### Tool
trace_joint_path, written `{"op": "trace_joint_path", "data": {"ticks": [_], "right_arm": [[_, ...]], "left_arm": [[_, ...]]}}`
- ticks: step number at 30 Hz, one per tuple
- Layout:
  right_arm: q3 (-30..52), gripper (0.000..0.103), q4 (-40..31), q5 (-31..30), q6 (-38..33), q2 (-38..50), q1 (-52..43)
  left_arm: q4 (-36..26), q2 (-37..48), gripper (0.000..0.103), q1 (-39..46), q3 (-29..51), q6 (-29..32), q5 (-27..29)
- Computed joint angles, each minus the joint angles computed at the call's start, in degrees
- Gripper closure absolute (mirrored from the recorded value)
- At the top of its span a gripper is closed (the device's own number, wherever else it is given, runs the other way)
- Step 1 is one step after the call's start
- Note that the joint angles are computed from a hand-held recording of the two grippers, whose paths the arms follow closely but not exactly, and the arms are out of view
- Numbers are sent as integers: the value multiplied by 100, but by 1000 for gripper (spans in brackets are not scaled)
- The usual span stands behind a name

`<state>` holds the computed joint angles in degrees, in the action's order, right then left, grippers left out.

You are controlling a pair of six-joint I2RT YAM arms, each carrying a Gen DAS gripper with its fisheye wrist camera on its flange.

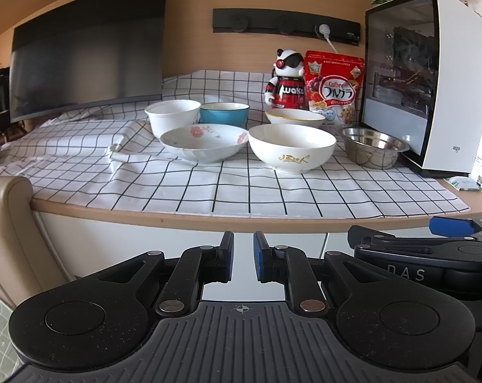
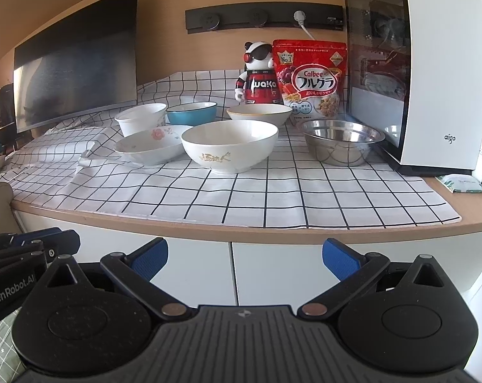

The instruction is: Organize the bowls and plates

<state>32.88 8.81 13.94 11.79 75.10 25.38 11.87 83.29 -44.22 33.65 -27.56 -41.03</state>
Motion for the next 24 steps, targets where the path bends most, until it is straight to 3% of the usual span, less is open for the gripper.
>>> {"op": "trace_joint_path", "data": {"ticks": [16, 21, 24], "right_arm": [[326, 0, -185, -143, -115, 98, -5], [675, 0, -301, -530, -71, 178, -392], [1075, 0, -401, -940, 16, 393, -711]], "left_arm": [[-134, -213, 87, 241, 47, -37, 107], [-58, -257, 87, 645, 211, 147, 810], [8, -281, 87, 1140, 397, 184, 1819]]}}
